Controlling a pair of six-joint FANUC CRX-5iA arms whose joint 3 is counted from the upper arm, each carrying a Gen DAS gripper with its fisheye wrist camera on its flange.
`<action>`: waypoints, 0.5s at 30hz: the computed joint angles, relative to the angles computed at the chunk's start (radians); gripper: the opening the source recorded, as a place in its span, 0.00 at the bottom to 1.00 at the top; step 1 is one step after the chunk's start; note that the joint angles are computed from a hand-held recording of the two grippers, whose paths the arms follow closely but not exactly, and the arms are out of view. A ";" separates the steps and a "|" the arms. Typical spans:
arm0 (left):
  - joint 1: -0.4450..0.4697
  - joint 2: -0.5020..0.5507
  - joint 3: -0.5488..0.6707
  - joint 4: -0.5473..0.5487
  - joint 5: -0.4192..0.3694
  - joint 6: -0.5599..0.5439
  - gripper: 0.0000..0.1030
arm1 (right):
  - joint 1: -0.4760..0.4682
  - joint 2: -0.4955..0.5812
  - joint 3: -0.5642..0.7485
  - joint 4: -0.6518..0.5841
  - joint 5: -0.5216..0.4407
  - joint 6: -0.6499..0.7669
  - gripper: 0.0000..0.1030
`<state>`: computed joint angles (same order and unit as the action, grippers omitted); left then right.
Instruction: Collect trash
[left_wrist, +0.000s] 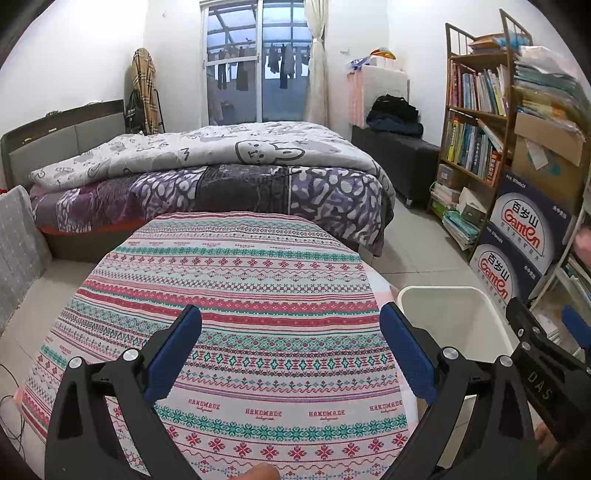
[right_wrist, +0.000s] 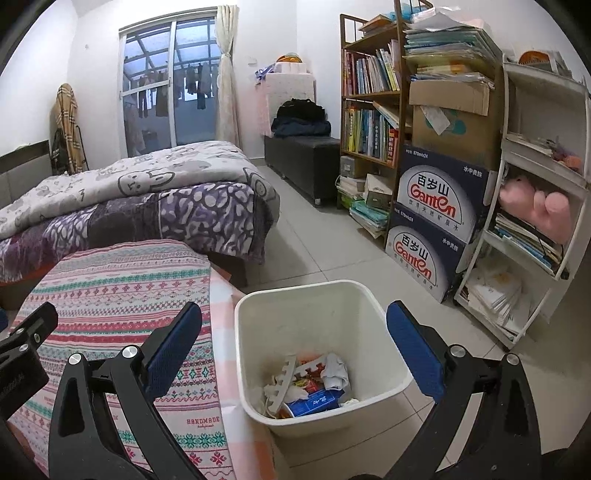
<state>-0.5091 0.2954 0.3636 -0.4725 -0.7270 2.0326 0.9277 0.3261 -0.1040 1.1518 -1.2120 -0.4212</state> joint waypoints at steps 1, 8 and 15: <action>-0.001 0.000 0.000 -0.003 0.000 0.001 0.91 | 0.000 0.000 -0.001 0.004 -0.002 0.001 0.93; 0.000 0.006 0.008 0.001 -0.010 -0.001 0.91 | 0.004 0.003 0.001 0.015 -0.008 0.015 0.93; 0.004 0.008 0.009 0.010 -0.012 -0.011 0.91 | 0.002 0.004 0.005 0.006 0.000 0.012 0.93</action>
